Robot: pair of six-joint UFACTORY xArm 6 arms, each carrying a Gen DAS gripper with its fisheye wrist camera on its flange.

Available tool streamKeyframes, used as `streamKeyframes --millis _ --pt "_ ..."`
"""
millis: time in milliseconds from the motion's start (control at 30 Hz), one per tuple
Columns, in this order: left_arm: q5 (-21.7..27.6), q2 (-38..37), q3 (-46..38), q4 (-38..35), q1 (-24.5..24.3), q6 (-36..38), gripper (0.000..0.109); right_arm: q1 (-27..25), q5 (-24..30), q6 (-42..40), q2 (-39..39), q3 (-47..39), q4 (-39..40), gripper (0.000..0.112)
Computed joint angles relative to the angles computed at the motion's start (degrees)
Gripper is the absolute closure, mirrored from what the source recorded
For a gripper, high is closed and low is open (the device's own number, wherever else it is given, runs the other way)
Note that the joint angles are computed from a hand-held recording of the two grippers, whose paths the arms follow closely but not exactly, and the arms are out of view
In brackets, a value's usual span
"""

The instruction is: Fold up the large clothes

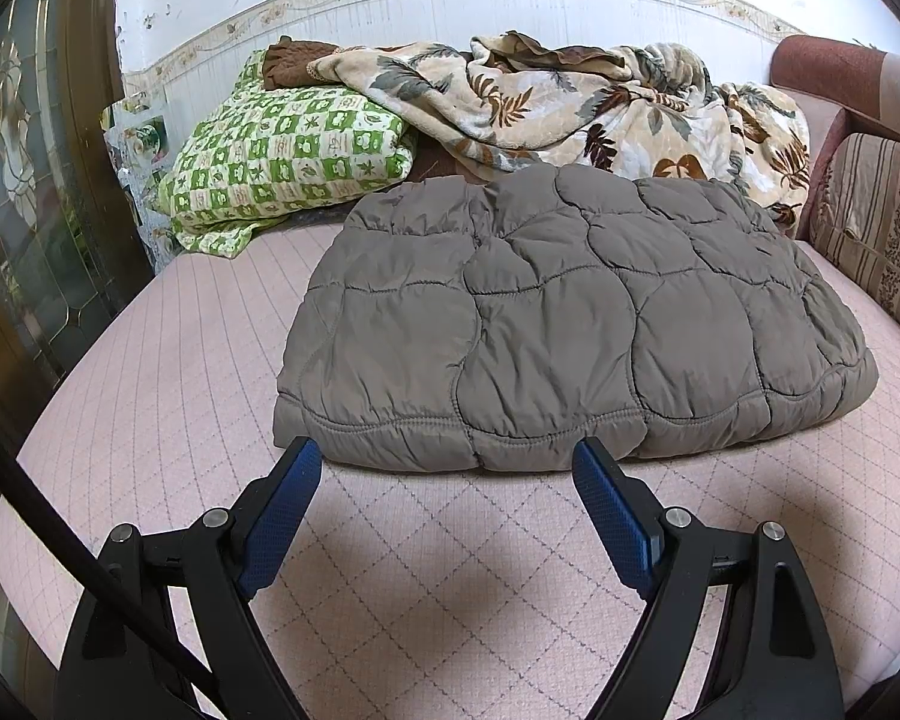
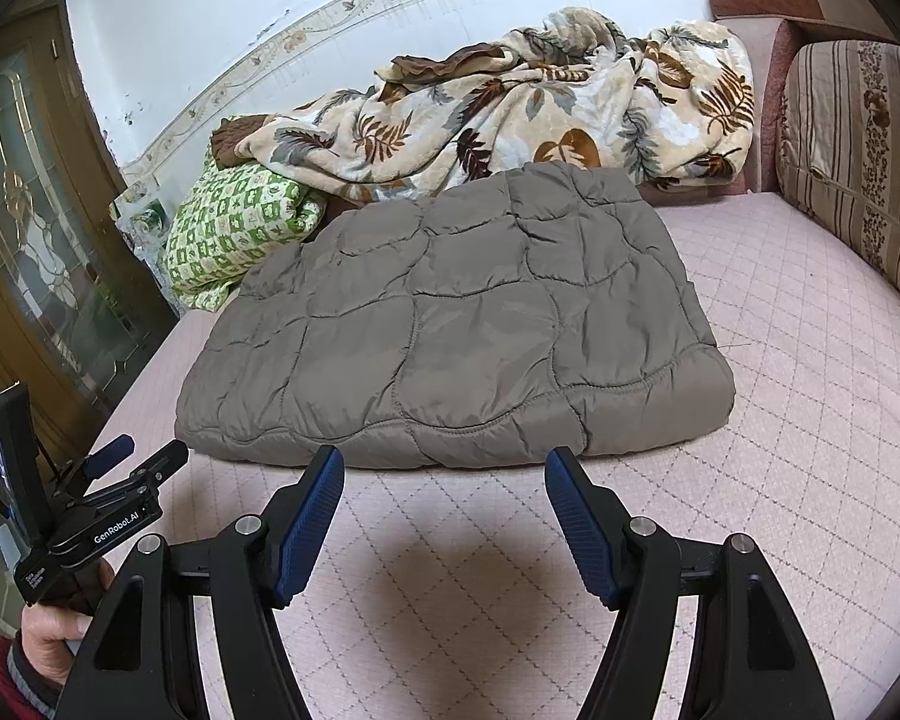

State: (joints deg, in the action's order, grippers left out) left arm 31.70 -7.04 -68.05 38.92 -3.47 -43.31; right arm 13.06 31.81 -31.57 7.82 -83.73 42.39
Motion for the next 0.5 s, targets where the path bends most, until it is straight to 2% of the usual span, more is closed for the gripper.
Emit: streamKeyframes --millis 500 --pt "-0.2 0.1 0.2 0.1 0.1 -0.1 0.023 -0.4 0.1 0.0 0.4 -0.1 0.1 0.038"
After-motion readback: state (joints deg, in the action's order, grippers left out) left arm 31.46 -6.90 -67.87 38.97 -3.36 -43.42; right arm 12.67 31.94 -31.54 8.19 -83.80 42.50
